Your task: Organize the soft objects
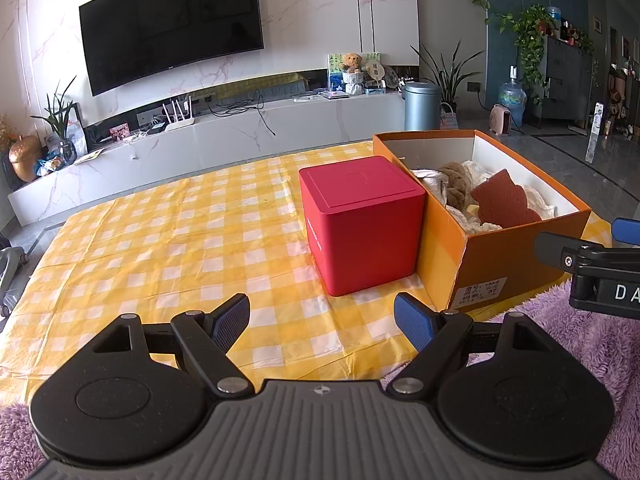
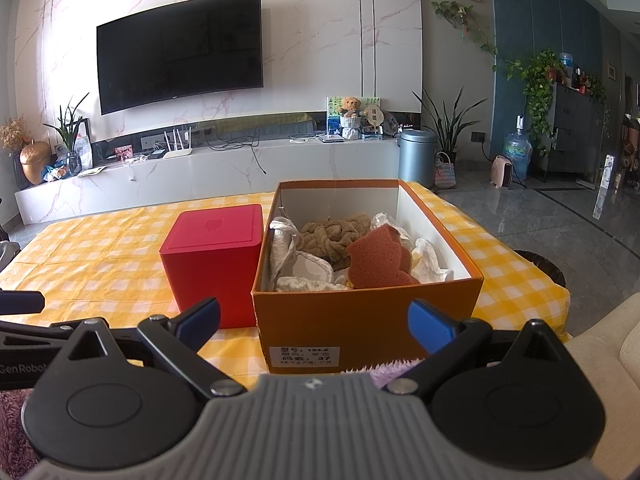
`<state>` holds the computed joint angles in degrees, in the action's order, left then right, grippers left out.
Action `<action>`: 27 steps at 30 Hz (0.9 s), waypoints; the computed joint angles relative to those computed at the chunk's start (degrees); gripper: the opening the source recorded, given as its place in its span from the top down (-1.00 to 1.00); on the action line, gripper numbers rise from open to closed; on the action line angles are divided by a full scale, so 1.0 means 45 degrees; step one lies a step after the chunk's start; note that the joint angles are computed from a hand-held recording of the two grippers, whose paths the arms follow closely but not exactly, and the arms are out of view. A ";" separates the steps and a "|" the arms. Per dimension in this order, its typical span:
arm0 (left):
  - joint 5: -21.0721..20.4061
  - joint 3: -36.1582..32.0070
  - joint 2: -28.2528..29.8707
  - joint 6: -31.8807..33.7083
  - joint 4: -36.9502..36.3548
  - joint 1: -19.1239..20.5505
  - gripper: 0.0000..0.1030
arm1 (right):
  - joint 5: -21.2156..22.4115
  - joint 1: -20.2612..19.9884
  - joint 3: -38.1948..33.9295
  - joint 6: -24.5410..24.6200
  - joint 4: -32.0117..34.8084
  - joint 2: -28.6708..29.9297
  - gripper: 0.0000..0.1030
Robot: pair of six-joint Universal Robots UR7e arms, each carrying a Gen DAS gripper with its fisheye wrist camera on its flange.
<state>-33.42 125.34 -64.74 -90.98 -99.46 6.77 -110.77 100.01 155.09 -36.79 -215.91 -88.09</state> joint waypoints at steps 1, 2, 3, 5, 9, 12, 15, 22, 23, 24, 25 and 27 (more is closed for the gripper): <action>0.0001 0.0001 -0.0006 -0.0001 0.0004 -0.0006 -0.86 | 0.0000 0.0000 0.0000 0.0000 0.0000 0.0000 -0.91; 0.0001 0.0006 -0.0001 0.0010 -0.0021 -0.0002 -0.86 | -0.0010 0.0013 0.0001 0.0004 0.0031 -0.0035 -0.91; 0.0001 0.0005 0.0003 0.0003 -0.0023 -0.0002 -0.86 | -0.0010 0.0013 0.0001 0.0004 0.0031 -0.0035 -0.91; 0.0001 0.0000 0.0010 -0.0009 -0.0011 -0.0002 -0.86 | 0.0011 0.0001 0.0001 -0.0009 0.0044 -0.0049 -0.91; -0.0002 0.0005 0.0012 -0.0014 -0.0019 0.0001 -0.86 | -0.0006 0.0015 -0.0004 -0.0006 0.0046 -0.0047 -0.91; -0.0006 0.0023 -0.0002 0.0014 -0.0064 -0.0009 -0.86 | -0.0005 0.0010 -0.0003 -0.0014 0.0043 -0.0044 -0.91; 0.0001 -0.0021 0.0005 0.0016 -0.0035 -0.0010 -0.86 | 0.0004 0.0000 -0.0003 -0.0022 0.0053 -0.0055 -0.91; 0.0034 -0.0066 0.0033 0.0059 -0.0029 -0.0009 -0.86 | 0.0029 -0.0016 0.0002 -0.0033 0.0034 -0.0046 -0.91; 0.0037 -0.0083 0.0035 0.0034 0.0010 -0.0007 -0.86 | 0.0020 -0.0012 0.0002 -0.0039 0.0016 -0.0031 -0.91; 0.0052 -0.0103 0.0048 0.0070 0.0000 0.0000 -0.86 | 0.0020 -0.0012 0.0002 -0.0039 0.0016 -0.0031 -0.91; 0.0069 -0.0138 0.0059 0.0121 -0.0011 0.0013 -0.86 | 0.0020 -0.0012 0.0002 -0.0039 0.0016 -0.0031 -0.91; 0.0081 -0.0176 0.0068 0.0113 0.0027 0.0013 -0.86 | 0.0034 -0.0018 0.0005 -0.0038 0.0018 -0.0036 -0.91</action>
<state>-33.06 124.55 -64.43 -90.47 -99.34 6.82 -110.62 99.93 155.11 -36.96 -215.83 -88.25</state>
